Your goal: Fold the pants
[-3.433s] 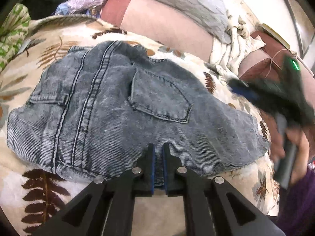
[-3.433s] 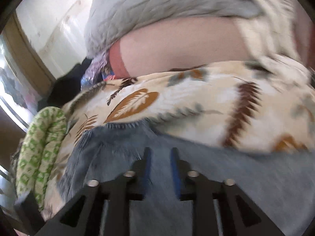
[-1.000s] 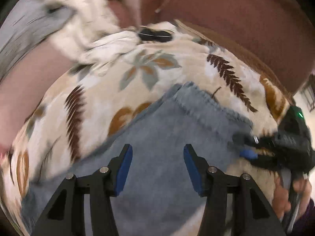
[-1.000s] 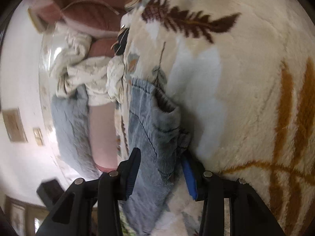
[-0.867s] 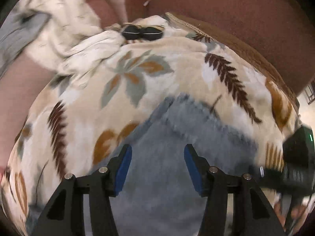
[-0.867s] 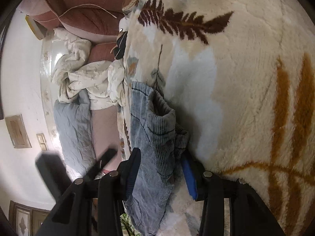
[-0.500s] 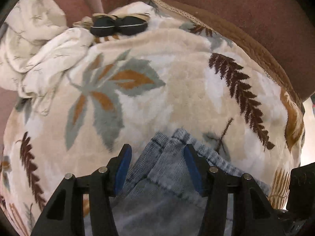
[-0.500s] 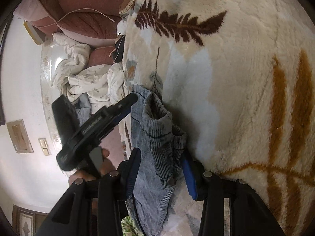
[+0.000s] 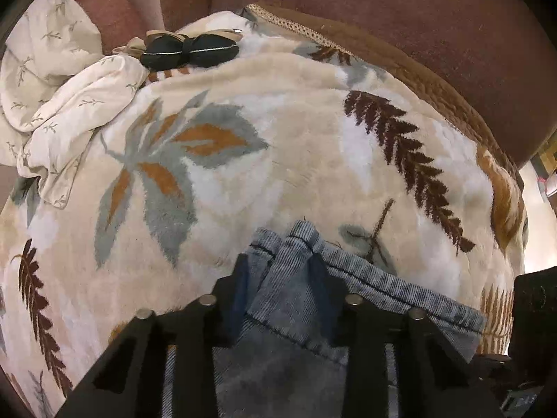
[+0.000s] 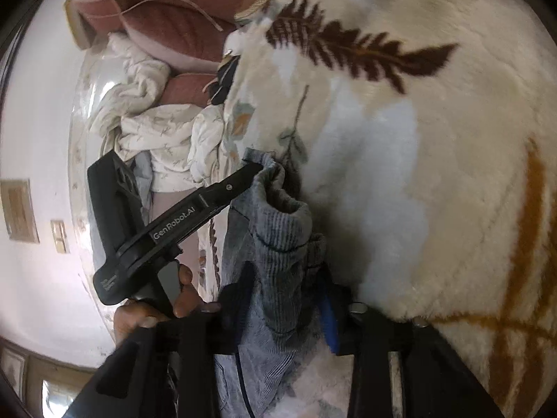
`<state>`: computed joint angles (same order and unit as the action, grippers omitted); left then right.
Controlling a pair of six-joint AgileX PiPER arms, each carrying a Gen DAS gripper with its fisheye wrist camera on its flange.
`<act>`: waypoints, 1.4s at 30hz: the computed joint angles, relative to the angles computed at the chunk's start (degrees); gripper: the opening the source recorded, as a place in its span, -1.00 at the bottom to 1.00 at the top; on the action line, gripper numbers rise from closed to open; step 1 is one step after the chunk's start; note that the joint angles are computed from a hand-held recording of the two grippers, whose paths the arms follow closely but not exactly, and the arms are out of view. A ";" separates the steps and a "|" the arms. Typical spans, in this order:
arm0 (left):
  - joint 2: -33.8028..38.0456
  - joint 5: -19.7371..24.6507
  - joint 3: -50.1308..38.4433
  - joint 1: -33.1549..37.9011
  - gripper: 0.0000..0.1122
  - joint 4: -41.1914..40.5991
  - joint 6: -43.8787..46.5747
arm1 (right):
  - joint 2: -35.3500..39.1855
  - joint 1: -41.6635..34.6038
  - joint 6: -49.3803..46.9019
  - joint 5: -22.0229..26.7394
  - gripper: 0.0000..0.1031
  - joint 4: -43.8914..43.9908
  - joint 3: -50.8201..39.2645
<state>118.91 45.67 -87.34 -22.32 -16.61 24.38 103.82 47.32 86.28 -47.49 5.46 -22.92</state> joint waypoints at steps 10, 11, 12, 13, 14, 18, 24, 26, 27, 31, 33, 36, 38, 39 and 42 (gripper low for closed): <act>-9.40 -2.23 8.54 7.46 -0.79 -12.65 8.56 | -8.59 5.73 -22.19 12.33 -0.48 16.19 -4.51; -10.94 -1.97 9.84 9.10 -0.79 -15.70 11.08 | -9.37 6.65 -25.36 13.20 -0.48 18.76 -5.22; -12.02 -1.65 10.53 10.05 -0.80 -17.71 12.48 | -10.36 7.83 -29.91 14.62 -0.48 22.16 -6.32; -12.26 -1.44 10.26 10.59 -0.80 -19.24 13.17 | -11.10 8.99 -34.19 15.79 -0.48 25.41 -7.45; -13.54 -1.31 11.38 11.98 -0.80 -21.33 14.94 | -11.69 10.33 -38.83 16.66 -0.48 28.89 -8.81; -18.92 1.55 16.35 20.12 -0.80 -31.59 24.87 | -12.30 16.37 -61.73 18.92 -0.48 46.53 -15.79; -25.52 10.42 24.71 38.48 -0.80 -40.51 38.08 | -7.39 21.52 -77.42 23.50 -0.48 56.07 -26.95; -25.99 13.83 26.81 45.51 -0.80 -40.73 41.30 | -4.45 23.04 -82.33 26.47 -0.48 58.88 -31.84; -25.67 14.64 27.36 48.20 -0.79 -40.30 42.46 | -3.25 23.53 -84.83 27.81 -0.48 60.48 -33.76; -23.50 17.31 29.49 58.99 -0.79 -37.83 45.71 | 2.29 23.27 -75.22 37.21 -0.49 47.78 -39.99; -21.30 20.38 30.08 63.89 -0.79 -36.07 47.71 | 2.74 22.03 -63.76 41.28 -0.45 37.08 -41.09; -20.69 23.09 32.94 69.66 -0.77 -34.55 52.62 | -0.77 20.64 -48.65 36.98 -0.45 23.66 -35.57; -21.09 23.90 35.09 72.66 -0.76 -32.68 55.59 | -4.24 18.93 -48.23 31.96 -0.45 24.50 -30.20; -21.43 23.30 36.25 74.05 -0.73 -31.45 56.57 | -6.13 17.92 -51.15 29.94 -0.35 28.35 -27.67; -22.92 18.21 39.49 76.84 -0.51 -28.19 57.02 | -8.22 14.88 -59.36 29.18 0.01 39.01 -24.56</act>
